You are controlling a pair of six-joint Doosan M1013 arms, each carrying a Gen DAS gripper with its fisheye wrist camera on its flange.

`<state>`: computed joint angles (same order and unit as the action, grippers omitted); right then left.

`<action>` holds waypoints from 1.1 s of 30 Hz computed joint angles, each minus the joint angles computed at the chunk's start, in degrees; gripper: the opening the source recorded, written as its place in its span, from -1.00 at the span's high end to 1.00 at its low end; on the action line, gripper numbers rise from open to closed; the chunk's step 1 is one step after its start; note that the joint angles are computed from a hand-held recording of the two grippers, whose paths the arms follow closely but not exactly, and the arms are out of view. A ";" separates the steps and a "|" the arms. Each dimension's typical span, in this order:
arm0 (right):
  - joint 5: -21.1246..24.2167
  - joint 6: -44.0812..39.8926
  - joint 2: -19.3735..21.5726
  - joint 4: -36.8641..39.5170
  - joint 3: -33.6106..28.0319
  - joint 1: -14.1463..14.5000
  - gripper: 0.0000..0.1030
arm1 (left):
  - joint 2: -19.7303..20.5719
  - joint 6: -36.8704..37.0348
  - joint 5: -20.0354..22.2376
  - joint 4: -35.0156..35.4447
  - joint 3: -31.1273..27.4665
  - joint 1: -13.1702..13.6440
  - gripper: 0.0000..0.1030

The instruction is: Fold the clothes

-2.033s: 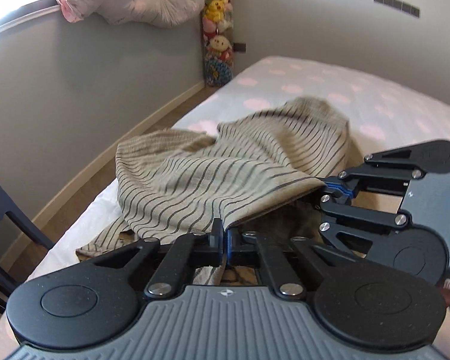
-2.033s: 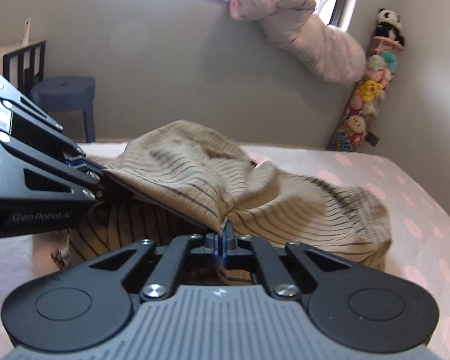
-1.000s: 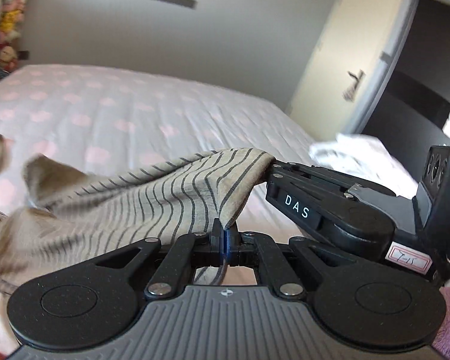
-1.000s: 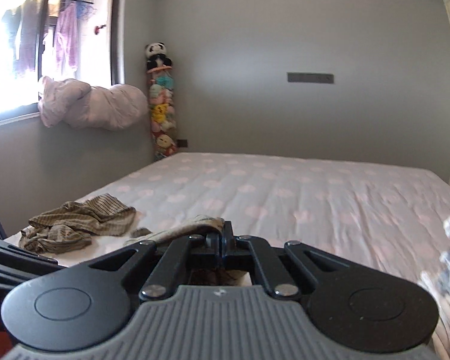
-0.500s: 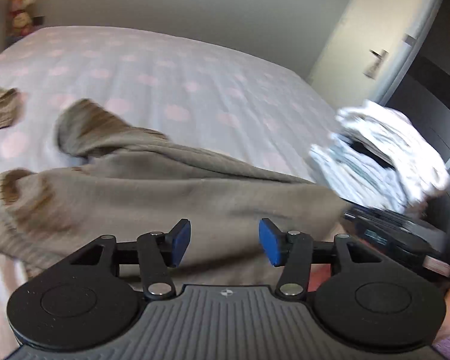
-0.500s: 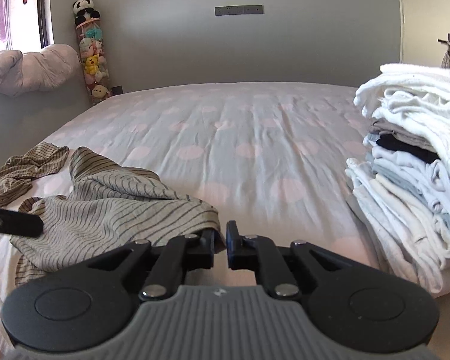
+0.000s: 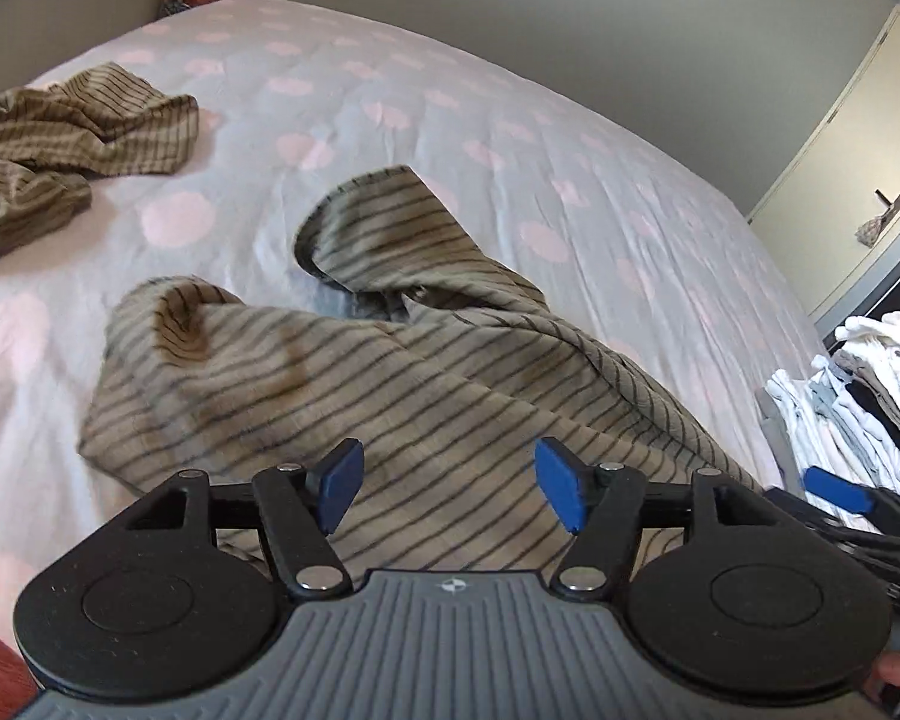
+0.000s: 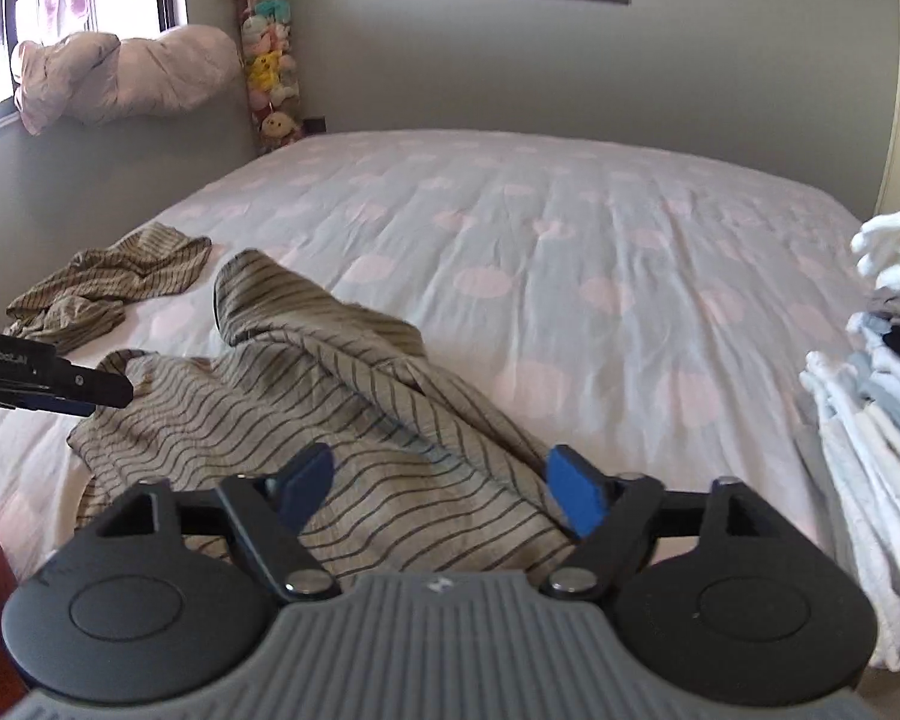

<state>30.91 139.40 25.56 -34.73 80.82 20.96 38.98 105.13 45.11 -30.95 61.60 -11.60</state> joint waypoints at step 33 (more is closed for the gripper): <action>5.10 -60.56 7.23 58.92 -8.45 3.21 0.89 | -1.54 -4.12 0.17 8.42 2.15 -0.73 -0.20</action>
<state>36.01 78.84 32.79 24.20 72.36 24.17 37.44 101.01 45.28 -22.53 63.75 -12.33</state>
